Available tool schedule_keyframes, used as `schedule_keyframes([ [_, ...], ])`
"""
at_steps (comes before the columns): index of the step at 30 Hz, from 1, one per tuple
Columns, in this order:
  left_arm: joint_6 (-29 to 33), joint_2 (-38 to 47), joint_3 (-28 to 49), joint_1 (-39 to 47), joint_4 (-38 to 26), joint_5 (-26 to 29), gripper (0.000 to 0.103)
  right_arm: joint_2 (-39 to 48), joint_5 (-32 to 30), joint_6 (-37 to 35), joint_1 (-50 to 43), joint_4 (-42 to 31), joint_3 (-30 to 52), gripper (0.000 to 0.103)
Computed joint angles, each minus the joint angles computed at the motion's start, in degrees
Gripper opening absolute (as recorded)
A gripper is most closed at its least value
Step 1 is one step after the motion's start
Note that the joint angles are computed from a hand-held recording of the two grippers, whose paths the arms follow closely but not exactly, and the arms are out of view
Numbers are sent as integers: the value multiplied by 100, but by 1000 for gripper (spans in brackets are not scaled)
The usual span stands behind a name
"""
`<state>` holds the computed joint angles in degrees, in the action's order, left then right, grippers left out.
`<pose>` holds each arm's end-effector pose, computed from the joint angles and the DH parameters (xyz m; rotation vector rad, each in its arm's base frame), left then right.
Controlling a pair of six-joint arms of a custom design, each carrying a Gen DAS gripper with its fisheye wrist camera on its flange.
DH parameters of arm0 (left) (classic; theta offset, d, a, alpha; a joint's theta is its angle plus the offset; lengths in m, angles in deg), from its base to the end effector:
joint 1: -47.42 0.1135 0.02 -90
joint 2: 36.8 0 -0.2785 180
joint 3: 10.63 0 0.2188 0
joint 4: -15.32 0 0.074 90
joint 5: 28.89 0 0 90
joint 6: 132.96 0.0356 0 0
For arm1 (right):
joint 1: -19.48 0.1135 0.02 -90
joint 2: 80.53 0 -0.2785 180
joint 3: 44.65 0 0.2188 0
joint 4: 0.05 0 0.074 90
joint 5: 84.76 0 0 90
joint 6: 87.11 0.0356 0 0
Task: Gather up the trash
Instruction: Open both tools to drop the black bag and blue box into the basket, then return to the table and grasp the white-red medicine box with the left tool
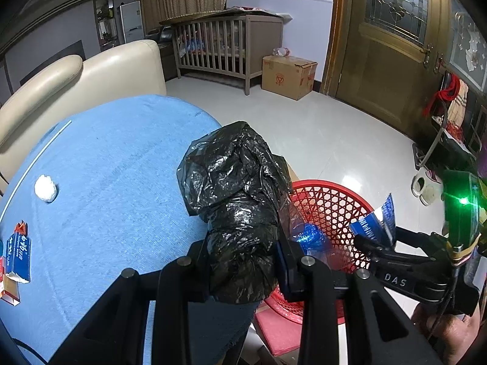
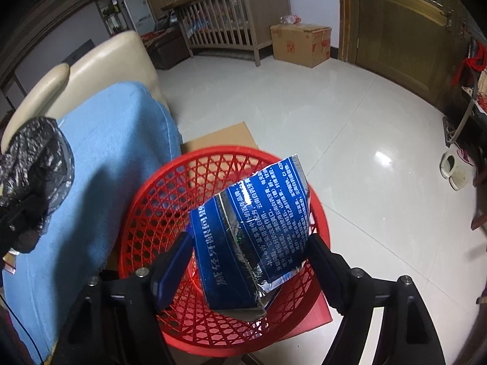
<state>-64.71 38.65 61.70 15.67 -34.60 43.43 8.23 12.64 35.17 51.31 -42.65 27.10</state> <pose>0.2042 -0.1136 0.2849 0.0861 2.4348 -0.0281 0.2390 0.1430 0.2336 0.0562 2.6154 0.2337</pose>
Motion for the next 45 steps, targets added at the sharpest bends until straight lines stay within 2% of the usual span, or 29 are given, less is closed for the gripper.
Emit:
schedule_keyframes([
  [3, 73, 37, 31, 86, -22, 86, 34, -4, 89, 77, 28, -3, -24, 85],
  [14, 361, 530, 250, 46, 71, 356, 34, -469, 197, 156, -289, 50, -104, 85],
  [30, 440, 1610, 503, -380, 358, 489, 34, -1056, -59, 73, -1086, 268, -498, 85],
  [33, 384, 1794, 548, -406, 305, 508, 39, -1028, -132, 67, -1149, 327, -547, 85],
  [35, 350, 1938, 636, -402, 259, 486, 56, -1029, -141, 70, -1167, 330, -556, 85],
  [36, 325, 1980, 664, -396, 253, 447, 68, -1031, -151, 70, -1180, 338, -556, 85],
  [37, 307, 1984, 653, -402, 279, 412, 70, -1043, -183, 33, -1231, 350, -566, 85],
  [41, 312, 1985, 679, -388, 274, 464, 71, -1072, -131, 77, -1189, 331, -536, 85],
  [45, 311, 1616, 274, -263, 471, 561, 71, -984, -69, 109, -1025, 310, -418, 85],
])
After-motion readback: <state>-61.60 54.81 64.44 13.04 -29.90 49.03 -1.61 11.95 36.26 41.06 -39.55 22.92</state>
